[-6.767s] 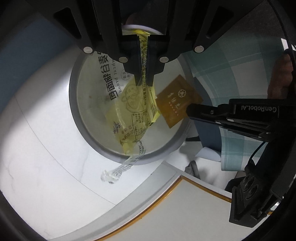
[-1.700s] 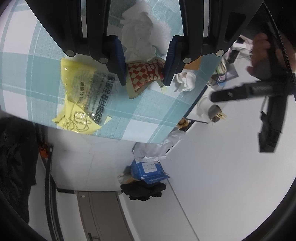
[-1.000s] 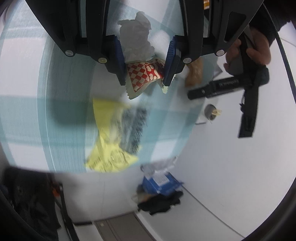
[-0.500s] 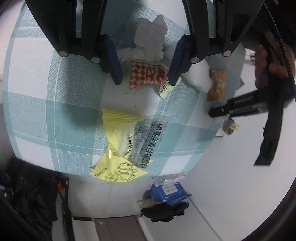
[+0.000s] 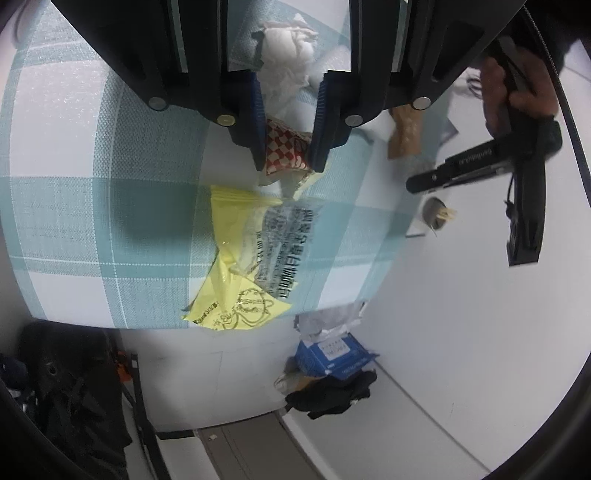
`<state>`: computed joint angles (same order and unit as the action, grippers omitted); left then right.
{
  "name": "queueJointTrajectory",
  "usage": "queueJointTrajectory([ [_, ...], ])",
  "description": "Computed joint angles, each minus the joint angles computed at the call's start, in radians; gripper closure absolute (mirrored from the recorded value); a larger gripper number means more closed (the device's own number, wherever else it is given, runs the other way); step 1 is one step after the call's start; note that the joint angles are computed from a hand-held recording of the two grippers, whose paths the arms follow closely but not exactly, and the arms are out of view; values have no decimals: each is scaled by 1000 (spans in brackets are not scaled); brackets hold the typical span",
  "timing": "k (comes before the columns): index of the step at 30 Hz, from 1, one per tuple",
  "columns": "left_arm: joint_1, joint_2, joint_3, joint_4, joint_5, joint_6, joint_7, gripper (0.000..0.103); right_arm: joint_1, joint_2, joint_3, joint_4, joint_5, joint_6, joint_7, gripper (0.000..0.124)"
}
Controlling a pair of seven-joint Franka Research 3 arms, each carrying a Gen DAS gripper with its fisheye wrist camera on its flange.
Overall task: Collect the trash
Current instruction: 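Grasp the white tissue with the left tool while the right tool lifts its wrapper, then carry the held tissue and checked wrapper over the white bin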
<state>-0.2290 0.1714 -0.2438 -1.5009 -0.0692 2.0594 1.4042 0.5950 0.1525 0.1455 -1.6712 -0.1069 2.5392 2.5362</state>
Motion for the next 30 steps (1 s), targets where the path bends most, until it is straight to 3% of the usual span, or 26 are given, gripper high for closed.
queueJointTrajectory([
  [2,12,-7,-2,-8,-48,14,15,93,1,0,-1,4,-6,1,-2,113],
  [13,56,-50,3,-55,-280,48,55,94,26,21,-3,49,-25,-10,1,115],
  [20,55,-86,9,-100,-351,74,89,95,40,1,-4,29,-83,38,65,115],
  [30,49,-164,23,-136,-507,119,160,95,50,-63,4,20,-186,25,163,116],
])
